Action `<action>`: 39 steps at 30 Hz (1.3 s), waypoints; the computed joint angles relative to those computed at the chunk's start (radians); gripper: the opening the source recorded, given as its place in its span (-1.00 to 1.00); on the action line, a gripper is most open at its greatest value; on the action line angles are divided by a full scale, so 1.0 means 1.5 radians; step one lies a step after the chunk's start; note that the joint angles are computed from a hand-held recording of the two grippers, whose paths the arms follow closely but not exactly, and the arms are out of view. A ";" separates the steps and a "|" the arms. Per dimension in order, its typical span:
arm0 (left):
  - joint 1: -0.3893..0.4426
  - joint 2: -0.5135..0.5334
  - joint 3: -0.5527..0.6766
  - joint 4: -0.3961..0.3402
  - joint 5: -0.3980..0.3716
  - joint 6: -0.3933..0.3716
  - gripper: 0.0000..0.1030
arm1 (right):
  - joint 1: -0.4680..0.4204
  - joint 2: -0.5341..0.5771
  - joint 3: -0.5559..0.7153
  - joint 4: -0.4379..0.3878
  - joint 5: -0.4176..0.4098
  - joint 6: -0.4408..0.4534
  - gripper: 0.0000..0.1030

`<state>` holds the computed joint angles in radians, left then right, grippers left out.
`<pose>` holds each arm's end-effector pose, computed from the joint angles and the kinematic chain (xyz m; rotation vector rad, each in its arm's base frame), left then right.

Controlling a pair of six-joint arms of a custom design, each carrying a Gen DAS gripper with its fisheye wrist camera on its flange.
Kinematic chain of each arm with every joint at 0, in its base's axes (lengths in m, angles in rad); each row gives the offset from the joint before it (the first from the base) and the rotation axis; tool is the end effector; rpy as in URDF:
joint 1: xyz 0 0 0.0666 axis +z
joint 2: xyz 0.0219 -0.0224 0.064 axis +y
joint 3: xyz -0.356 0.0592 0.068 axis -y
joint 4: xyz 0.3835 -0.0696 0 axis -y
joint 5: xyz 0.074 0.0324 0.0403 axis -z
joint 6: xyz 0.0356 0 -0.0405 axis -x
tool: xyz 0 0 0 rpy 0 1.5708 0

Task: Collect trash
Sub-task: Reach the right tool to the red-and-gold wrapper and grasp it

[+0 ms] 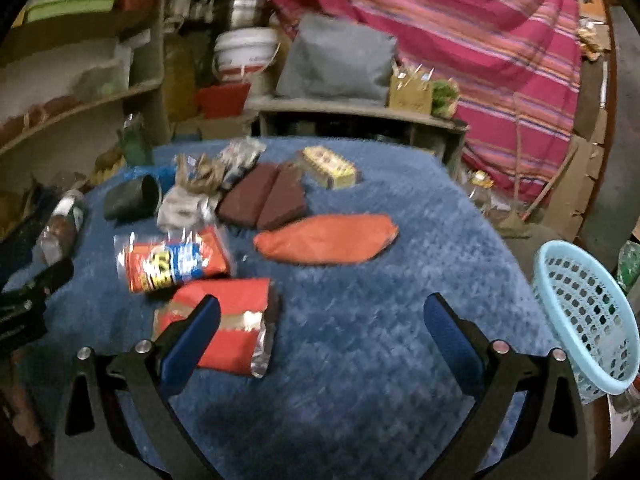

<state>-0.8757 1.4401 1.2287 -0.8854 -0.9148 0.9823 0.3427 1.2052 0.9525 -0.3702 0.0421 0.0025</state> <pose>0.3169 -0.3365 0.3267 -0.3676 2.1206 0.2162 0.3946 0.1388 0.3274 -0.3539 2.1681 0.1452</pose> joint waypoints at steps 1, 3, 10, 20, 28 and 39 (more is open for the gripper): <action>-0.001 -0.001 -0.001 0.000 -0.001 -0.003 0.90 | 0.000 0.004 0.002 -0.005 -0.001 0.001 0.93; -0.001 0.002 0.001 -0.012 -0.003 0.004 0.90 | 0.003 0.005 0.000 0.003 0.006 0.003 0.92; 0.016 -0.040 -0.030 -0.029 0.016 0.046 0.90 | 0.011 0.036 0.021 -0.029 -0.004 0.027 0.93; 0.033 -0.062 -0.063 0.000 0.046 0.044 0.90 | 0.032 0.064 0.040 -0.074 0.005 0.042 0.54; 0.010 -0.035 -0.041 -0.010 0.008 0.022 0.90 | 0.038 0.070 0.047 -0.108 -0.053 0.038 -0.27; 0.028 -0.055 -0.063 0.013 0.045 0.045 0.90 | 0.012 0.036 0.033 -0.089 -0.095 0.019 -0.99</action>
